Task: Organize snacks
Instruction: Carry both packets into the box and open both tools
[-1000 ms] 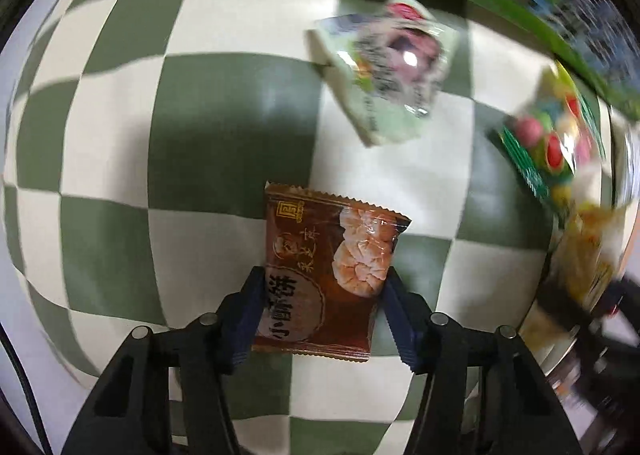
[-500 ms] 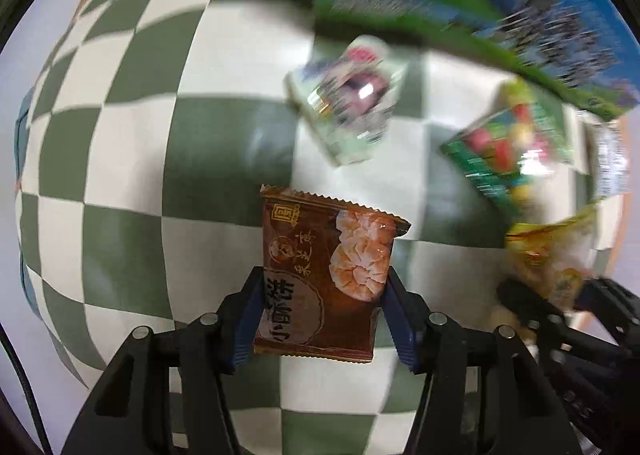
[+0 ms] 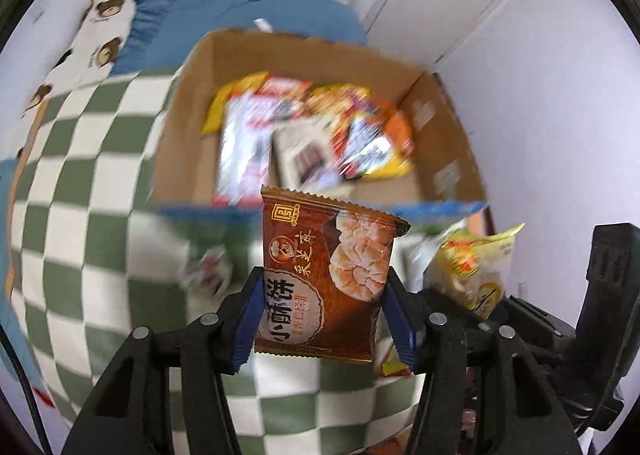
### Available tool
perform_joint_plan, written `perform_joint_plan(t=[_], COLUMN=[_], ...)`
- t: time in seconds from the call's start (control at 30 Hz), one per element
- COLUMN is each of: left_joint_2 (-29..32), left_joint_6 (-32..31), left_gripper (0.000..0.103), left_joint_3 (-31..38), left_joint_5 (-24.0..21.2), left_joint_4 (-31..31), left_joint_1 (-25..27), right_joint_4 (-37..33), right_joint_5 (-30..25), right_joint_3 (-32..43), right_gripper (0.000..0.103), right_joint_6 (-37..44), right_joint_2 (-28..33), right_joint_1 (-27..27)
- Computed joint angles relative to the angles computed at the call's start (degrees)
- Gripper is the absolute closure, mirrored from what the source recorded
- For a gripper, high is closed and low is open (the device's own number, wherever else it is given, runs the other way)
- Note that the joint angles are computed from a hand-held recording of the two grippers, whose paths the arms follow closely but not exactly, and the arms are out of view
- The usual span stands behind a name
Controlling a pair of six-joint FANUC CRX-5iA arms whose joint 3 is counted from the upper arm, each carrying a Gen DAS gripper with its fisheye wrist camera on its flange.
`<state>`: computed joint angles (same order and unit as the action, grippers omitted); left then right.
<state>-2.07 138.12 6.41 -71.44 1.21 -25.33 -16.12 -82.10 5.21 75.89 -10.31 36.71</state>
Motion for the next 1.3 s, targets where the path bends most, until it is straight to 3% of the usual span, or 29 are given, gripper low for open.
perform_joint_plan(t=[0.13, 0.23, 0.37, 0.67, 0.73, 0.8, 0.83, 0.87, 0.93, 1.13, 1.3], left_joint_2=[3.42, 7.59, 12.98, 20.54, 21.29, 22.35, 22.84, 23.27, 22.91, 21.50, 21.65], left_joint_6=[-3.80, -7.23, -10.35, -12.45, -12.42, -11.50, -11.03, -10.99, -11.08, -10.04, -8.00], left_gripper=[0.049, 0.049, 0.049, 0.049, 0.049, 0.047, 0.037, 0.024, 0.014, 0.013, 0.013], left_joint_3=[2.61, 2.55, 3.10, 4.41, 5.24, 7.91, 9.33, 10.16, 10.36, 11.11, 17.71], left_joint_5=[2.00, 4.89, 5.70, 3.98, 3.23, 0.94, -0.66, -1.52, -1.75, -3.72, -10.04], left_joint_4=[5.18, 14.83, 22.63, 31.21, 31.06, 28.39, 26.95, 26.23, 25.15, 21.47, 9.87], left_joint_1=[4.63, 9.34, 12.74, 13.75, 13.46, 13.03, 12.86, 12.89, 12.98, 12.88, 10.16], right_joint_4=[2.10, 3.88, 4.41, 3.70, 3.19, 2.76, 3.41, 4.14, 4.56, 5.93, 8.41], right_joint_5=[1.06, 0.80, -1.90, -8.07, -9.65, -12.11, -12.93, -13.06, -13.41, -14.20, -13.15], right_joint_3=[6.93, 12.35, 19.16, 27.76, 29.27, 30.83, 31.29, 31.18, 31.08, 30.60, 28.16], right_gripper=[0.054, 0.054, 0.054, 0.054, 0.052, 0.036, 0.021, 0.013, 0.012, 0.008, 0.008], right_joint_6=[1.86, 3.11, 3.77, 2.53, 1.94, 1.26, 1.01, 0.98, 0.93, 1.60, 2.02], right_joint_2=[4.09, 8.93, 15.71, 25.78, 27.61, 29.55, 30.19, 30.37, 30.27, 30.63, 28.68], right_joint_1=[-3.45, -5.34, -7.46, -9.23, -9.75, -10.22, -10.17, -10.06, -10.08, -8.95, -7.01])
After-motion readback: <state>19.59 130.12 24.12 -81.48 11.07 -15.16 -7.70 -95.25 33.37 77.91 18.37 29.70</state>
